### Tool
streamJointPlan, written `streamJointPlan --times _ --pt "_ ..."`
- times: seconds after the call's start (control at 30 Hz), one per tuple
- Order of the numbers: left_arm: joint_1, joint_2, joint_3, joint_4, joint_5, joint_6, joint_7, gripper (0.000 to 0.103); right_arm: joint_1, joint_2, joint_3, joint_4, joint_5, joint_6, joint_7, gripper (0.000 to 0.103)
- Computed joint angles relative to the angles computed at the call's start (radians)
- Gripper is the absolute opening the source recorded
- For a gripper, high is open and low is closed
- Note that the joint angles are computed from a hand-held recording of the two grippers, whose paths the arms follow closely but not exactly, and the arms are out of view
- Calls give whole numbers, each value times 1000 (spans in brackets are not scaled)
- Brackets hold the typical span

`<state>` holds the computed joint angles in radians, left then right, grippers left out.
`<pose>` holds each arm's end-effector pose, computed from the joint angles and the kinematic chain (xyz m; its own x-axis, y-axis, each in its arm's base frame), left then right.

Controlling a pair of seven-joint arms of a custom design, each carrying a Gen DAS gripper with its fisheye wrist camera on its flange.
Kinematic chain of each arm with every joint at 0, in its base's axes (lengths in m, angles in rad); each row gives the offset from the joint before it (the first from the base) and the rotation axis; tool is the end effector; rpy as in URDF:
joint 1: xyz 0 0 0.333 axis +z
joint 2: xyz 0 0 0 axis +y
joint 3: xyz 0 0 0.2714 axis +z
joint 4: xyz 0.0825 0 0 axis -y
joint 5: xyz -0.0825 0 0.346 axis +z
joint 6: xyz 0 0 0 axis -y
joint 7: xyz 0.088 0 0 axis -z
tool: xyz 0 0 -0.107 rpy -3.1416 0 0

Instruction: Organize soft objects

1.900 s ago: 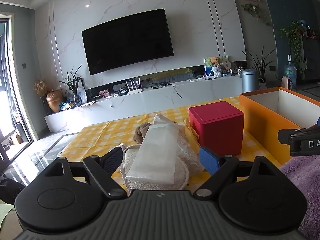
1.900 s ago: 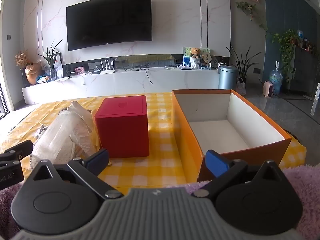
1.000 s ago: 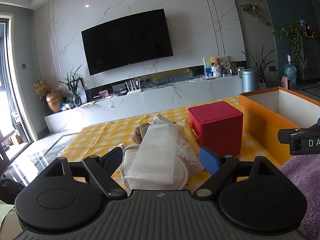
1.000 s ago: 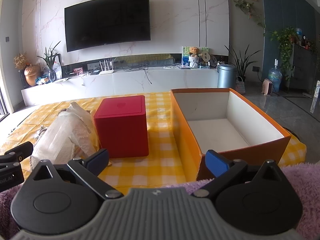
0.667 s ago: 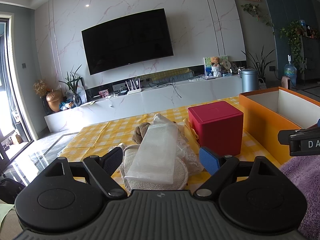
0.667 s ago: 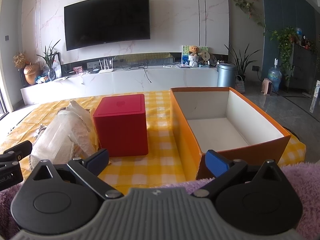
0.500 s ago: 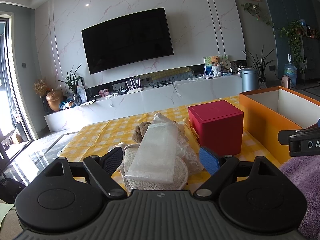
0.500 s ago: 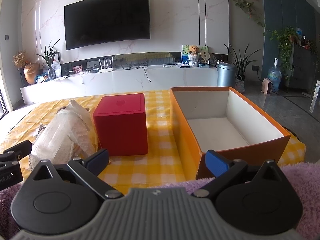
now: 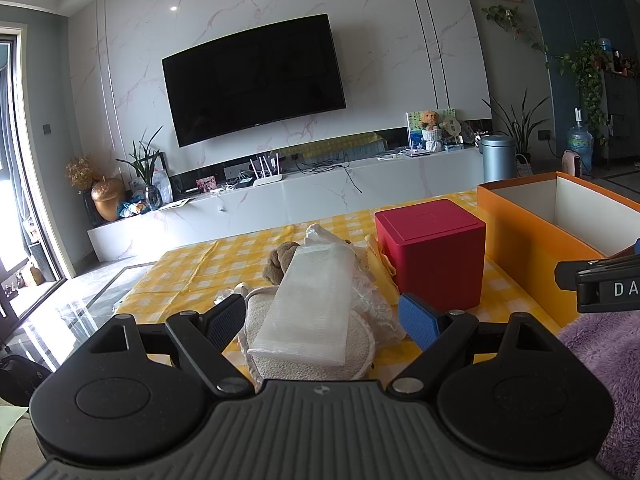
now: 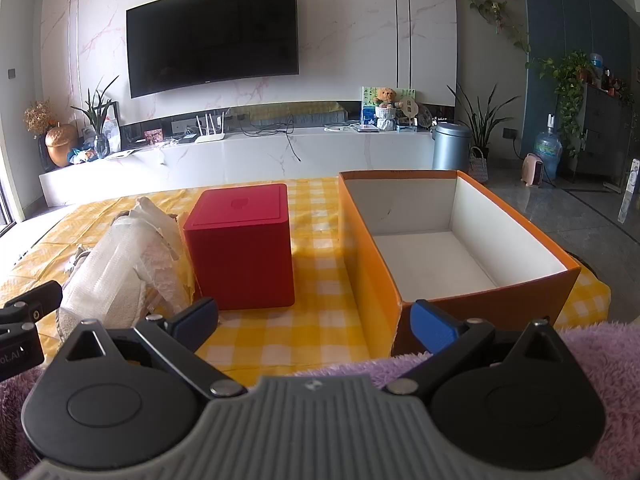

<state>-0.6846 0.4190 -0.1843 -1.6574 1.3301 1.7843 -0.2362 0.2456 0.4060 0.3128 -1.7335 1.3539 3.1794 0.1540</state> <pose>0.4689 -0.4048 0.3789 0.5152 -0.8332 -0.2010 -0.4240 -0.0440 -0.9046 0.5797 0.2294 0.3933 0.5096 -0.8590 -0.0488 -0.4664 -0.2281 -0.8547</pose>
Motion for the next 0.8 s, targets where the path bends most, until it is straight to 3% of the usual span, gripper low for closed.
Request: streamJointPlan --times 0.8 --pt "2 -2 -1 -1 -4 4 1 101 0 0 -1 -3 -16 0 16 101"
